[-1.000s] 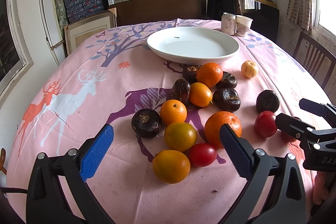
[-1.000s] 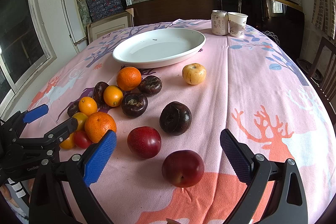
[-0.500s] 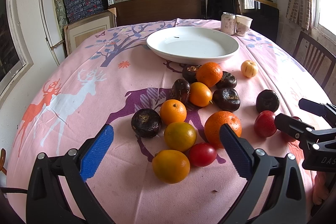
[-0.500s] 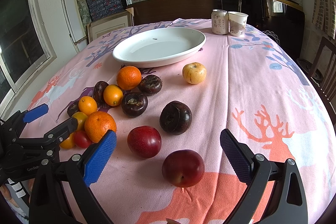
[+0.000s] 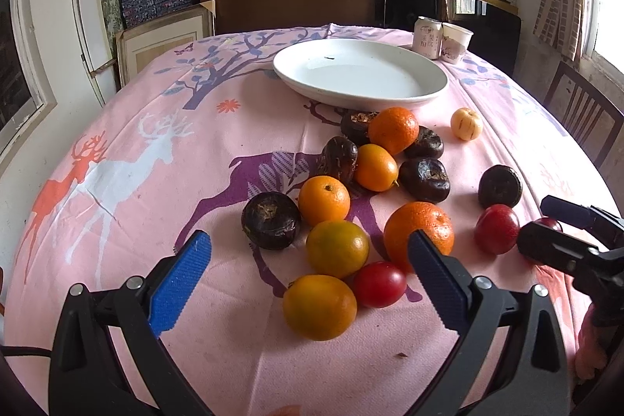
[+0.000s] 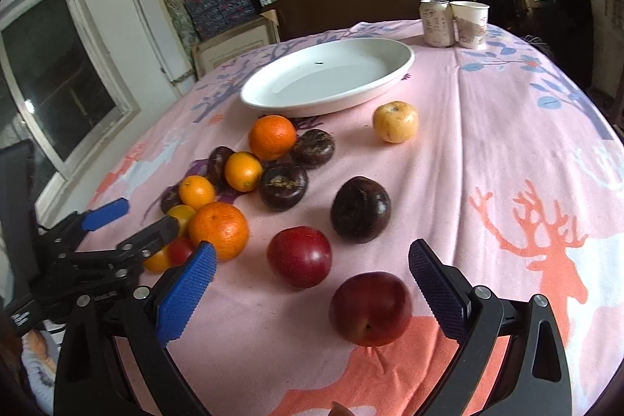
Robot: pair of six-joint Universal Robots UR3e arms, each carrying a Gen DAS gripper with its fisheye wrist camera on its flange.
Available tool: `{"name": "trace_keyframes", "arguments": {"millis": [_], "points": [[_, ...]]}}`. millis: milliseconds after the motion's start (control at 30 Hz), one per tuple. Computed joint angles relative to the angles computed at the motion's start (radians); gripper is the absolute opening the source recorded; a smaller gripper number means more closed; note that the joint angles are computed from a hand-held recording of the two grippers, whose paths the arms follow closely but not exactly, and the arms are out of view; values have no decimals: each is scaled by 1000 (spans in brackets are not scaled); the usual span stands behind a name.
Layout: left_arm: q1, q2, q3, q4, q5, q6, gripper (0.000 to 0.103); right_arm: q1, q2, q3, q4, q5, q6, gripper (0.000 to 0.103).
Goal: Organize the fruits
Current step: 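Grasp an orange with the left tool while the right tool grasps a red apple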
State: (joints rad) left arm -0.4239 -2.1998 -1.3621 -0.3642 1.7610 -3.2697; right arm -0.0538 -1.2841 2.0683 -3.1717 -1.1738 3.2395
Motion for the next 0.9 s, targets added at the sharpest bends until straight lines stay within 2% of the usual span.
{"name": "trace_keyframes", "arguments": {"millis": [67, 200, 300, 367, 467, 500, 567, 667, 800, 900], "points": [[-1, -1, 15, -23, -3, 1, 99, -27, -11, 20, 3, 67, -20, 99], [-2, -15, 55, -85, -16, 11, 99, -10, -36, -15, 120, 13, -72, 99], [29, -4, 46, -101, -77, 18, 99, -22, -48, -23, 171, 13, -99, 99], [79, 13, 18, -108, -183, 30, 99, -19, -55, -25, 194, -13, -110, 99], [198, 24, -15, -169, -448, 48, 99, -23, -42, -46, 229, -41, -122, 99], [208, 36, -40, -139, -470, 63, 99, -28, -40, -50, 245, -34, -124, 99], [185, 29, -10, -190, -437, 142, 99, -44, -32, -57, 263, -4, -134, 99], [166, 34, 1, -243, -440, 259, 99, -49, -23, -71, 283, 6, -138, 100], [150, 62, -48, -201, -405, 274, 99, -65, -29, -56, 281, 48, -149, 100], [158, 63, -46, -222, -431, 292, 99, -58, -25, -66, 289, 38, -150, 100]]}}
